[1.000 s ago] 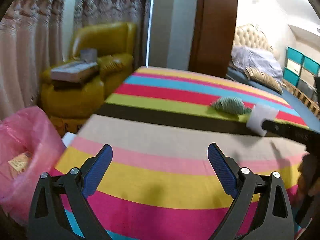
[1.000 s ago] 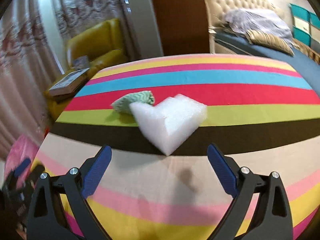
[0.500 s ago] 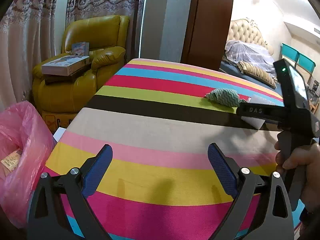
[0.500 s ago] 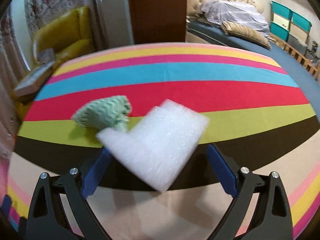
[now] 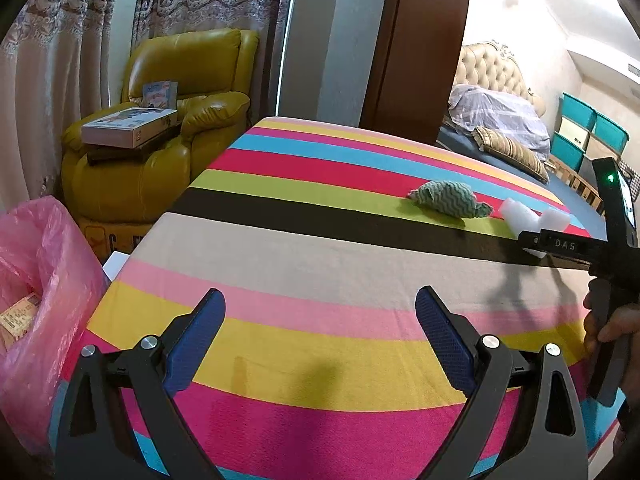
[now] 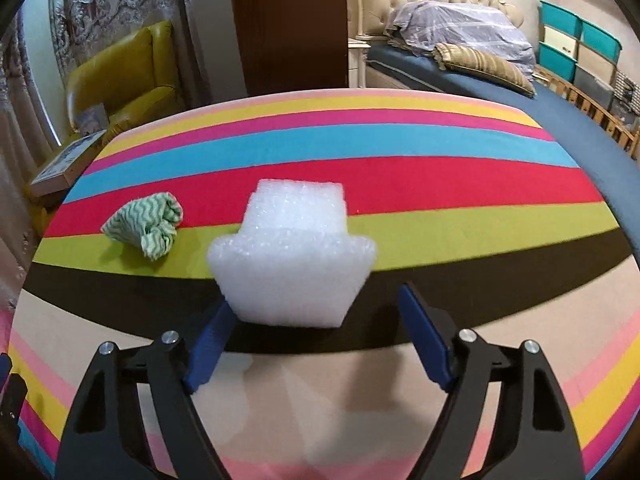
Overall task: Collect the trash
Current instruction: 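Grasp the white foam piece with the right tool while the left tool grasps the green zigzag cloth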
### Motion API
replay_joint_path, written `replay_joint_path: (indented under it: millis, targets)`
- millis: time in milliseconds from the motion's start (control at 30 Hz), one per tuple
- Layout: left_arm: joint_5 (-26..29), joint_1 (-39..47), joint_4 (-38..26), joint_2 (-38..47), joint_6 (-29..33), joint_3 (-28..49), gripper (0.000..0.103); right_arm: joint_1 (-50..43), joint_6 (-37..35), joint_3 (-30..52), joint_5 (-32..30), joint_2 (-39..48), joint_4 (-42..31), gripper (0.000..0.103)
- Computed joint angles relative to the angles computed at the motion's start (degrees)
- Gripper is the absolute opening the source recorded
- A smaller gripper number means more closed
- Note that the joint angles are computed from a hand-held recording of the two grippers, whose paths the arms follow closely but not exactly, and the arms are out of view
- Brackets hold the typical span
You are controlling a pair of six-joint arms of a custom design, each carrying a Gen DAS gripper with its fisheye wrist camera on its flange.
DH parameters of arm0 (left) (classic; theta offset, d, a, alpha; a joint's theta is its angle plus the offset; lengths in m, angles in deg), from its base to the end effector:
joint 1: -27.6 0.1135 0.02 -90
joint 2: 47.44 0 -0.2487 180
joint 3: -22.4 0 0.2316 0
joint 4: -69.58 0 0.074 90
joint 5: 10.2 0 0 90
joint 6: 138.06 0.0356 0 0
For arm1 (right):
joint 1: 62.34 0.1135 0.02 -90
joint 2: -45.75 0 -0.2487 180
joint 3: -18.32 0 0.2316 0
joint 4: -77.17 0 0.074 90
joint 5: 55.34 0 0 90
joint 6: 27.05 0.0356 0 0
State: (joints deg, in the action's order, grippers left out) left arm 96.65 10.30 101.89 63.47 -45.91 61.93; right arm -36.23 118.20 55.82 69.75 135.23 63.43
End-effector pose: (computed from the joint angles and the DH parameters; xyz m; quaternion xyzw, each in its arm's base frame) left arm 0.2515 -0.0891 0.0582 0.2130 0.8696 -0.1872 0.4042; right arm 0.1911 0.0709 0.0857 0.2959 0.8862 -0.0928 0.3442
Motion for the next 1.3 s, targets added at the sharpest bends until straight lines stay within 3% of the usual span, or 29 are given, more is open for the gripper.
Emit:
replay_joint_path:
  millis: [133,200,233,267,300,467,733,900,1100,1300]
  targets:
    - [-0.27,-0.09,-1.09,-0.1,-0.06,0.43,0.09,-3.33,-6.93,1.23,-3.8,1.85,3.42,0.078]
    - [-0.49,-0.21,-1.58,-0.2,-0.12,0.65,0.09,-4.36,-8.47,1.3,-4.44,1.62,4.28,0.073]
    - [-0.53,-0.17,-1.82,-0.23,-0.15,0.74,0.09,-4.92,-8.94,1.34,-4.76,1.64,4.45,0.068]
    - [-0.62,-0.19,-2.06,-0.25,-0.24,0.87,0.09,-5.24,-9.36,0.75,-4.72,0.97,5.01,0.053]
    - [-0.64,-0.15,-2.19,-0.26,-0.27,0.94,0.09,-4.94,-9.47,0.01,-4.87,-0.15,5.41,0.052]
    - [-0.79,-0.21,-2.68,-0.29,-0.34,1.17,0.09,-2.95,-9.53,-4.14,-2.95,-6.14,3.73,0.051]
    - [2.04,-1.2,-14.65,-1.08,-0.39,7.24,0.09,0.11,-10.68,-13.68,0.79,-23.35,-1.99,0.051]
    - [-2.52,-8.67,-17.63,-3.0,-2.94,10.94,0.09,4.13,-9.15,-14.28,4.62,-26.83,-4.3,0.051]
    - [-8.94,-17.54,-22.92,3.01,-5.74,22.97,0.09,8.07,-4.79,-13.45,9.35,-27.46,-8.44,0.051]
    - [-10.45,-22.16,-29.44,12.0,-7.65,37.46,0.09,7.74,-4.45,-13.46,10.04,-28.77,-9.93,0.051]
